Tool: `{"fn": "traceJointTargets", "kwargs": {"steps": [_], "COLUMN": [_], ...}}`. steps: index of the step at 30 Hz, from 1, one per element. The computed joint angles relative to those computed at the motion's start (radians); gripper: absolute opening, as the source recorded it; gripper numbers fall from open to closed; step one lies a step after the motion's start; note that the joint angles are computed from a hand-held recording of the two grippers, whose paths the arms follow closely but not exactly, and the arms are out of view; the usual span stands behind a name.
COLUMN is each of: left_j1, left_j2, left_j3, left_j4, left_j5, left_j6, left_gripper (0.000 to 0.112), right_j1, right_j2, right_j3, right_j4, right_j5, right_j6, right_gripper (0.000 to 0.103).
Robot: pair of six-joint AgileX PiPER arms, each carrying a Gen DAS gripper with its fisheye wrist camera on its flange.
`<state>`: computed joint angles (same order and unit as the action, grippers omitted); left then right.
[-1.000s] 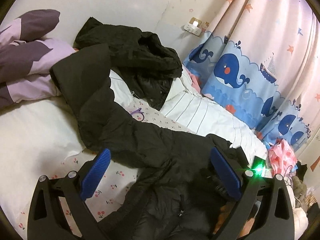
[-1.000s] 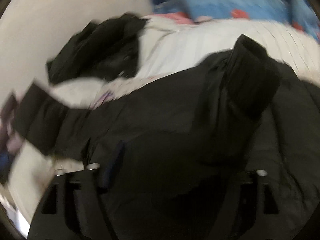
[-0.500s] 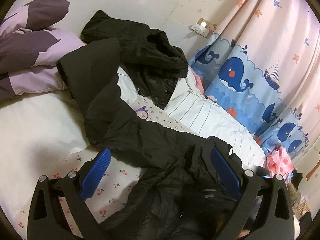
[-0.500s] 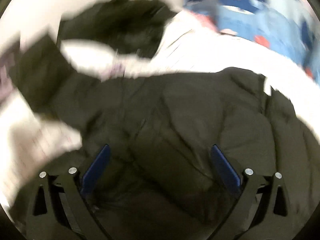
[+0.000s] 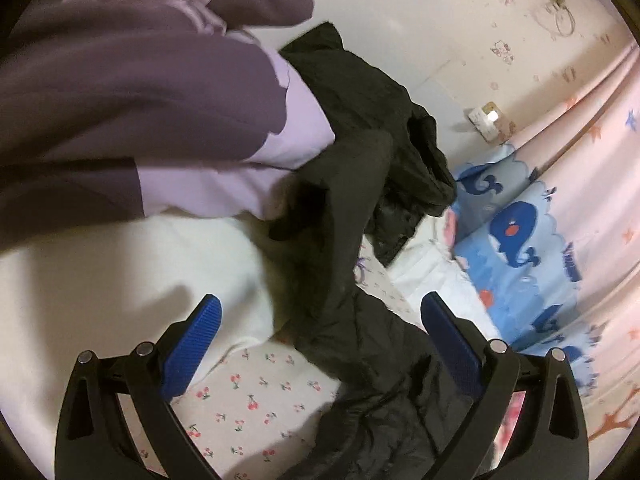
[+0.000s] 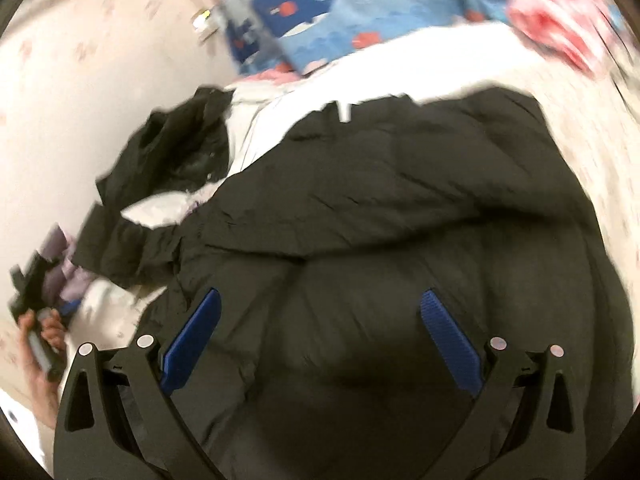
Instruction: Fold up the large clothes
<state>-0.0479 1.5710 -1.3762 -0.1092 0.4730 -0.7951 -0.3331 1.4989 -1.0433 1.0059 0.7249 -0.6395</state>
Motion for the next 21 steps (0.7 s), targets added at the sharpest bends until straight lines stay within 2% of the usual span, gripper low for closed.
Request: {"fn": "traceJointTargets", "kwargs": {"steps": [1, 3, 4, 6, 8, 10, 12, 15, 17, 19, 20, 21], "left_j1": [0.013, 0.014, 0.005, -0.023, -0.06, -0.077, -0.074, -0.046, -0.016, 0.034, 0.041, 0.034], "left_j2": [-0.001, 0.003, 0.011, 0.03, 0.075, 0.124, 0.201, 0.329, 0.412, 0.536, 0.568, 0.598], "left_j3": [0.014, 0.029, 0.024, -0.013, -0.088, -0.157, -0.283, -0.503, -0.641, -0.836, -0.891, -0.958], "left_j4": [-0.075, -0.104, -0.059, 0.127, 0.327, 0.418, 0.405, 0.284, 0.181, 0.019, -0.004, 0.013], "left_j5": [-0.015, -0.048, -0.059, -0.041, 0.024, 0.081, 0.172, 0.304, 0.376, 0.495, 0.525, 0.556], "left_j6": [0.06, 0.06, 0.004, -0.121, -0.256, -0.318, -0.261, -0.082, 0.005, 0.083, 0.095, 0.092], "left_gripper": [0.096, 0.096, 0.096, 0.096, 0.096, 0.096, 0.096, 0.095, 0.083, 0.035, 0.025, 0.021], "right_j1": [-0.014, -0.037, -0.032, -0.016, -0.014, -0.02, -0.021, -0.009, -0.002, 0.001, 0.001, -0.001], "right_j2": [0.024, 0.057, 0.048, 0.032, 0.023, 0.033, 0.041, 0.043, 0.051, 0.055, 0.053, 0.05], "right_j3": [-0.014, -0.046, -0.042, -0.043, -0.036, -0.039, -0.044, -0.048, -0.052, -0.055, -0.054, -0.054], "right_j4": [0.003, 0.051, 0.074, 0.04, 0.033, 0.067, 0.089, 0.088, 0.094, 0.103, 0.106, 0.111], "right_j5": [0.026, 0.099, 0.086, 0.065, 0.061, 0.083, 0.093, 0.082, 0.078, 0.079, 0.079, 0.08], "right_j6": [0.029, 0.015, -0.01, -0.013, -0.017, -0.023, -0.023, -0.022, -0.017, -0.016, -0.016, -0.019], "right_gripper": [0.097, 0.097, 0.097, 0.097, 0.097, 0.097, 0.097, 0.097, 0.097, 0.097, 0.097, 0.097]}}
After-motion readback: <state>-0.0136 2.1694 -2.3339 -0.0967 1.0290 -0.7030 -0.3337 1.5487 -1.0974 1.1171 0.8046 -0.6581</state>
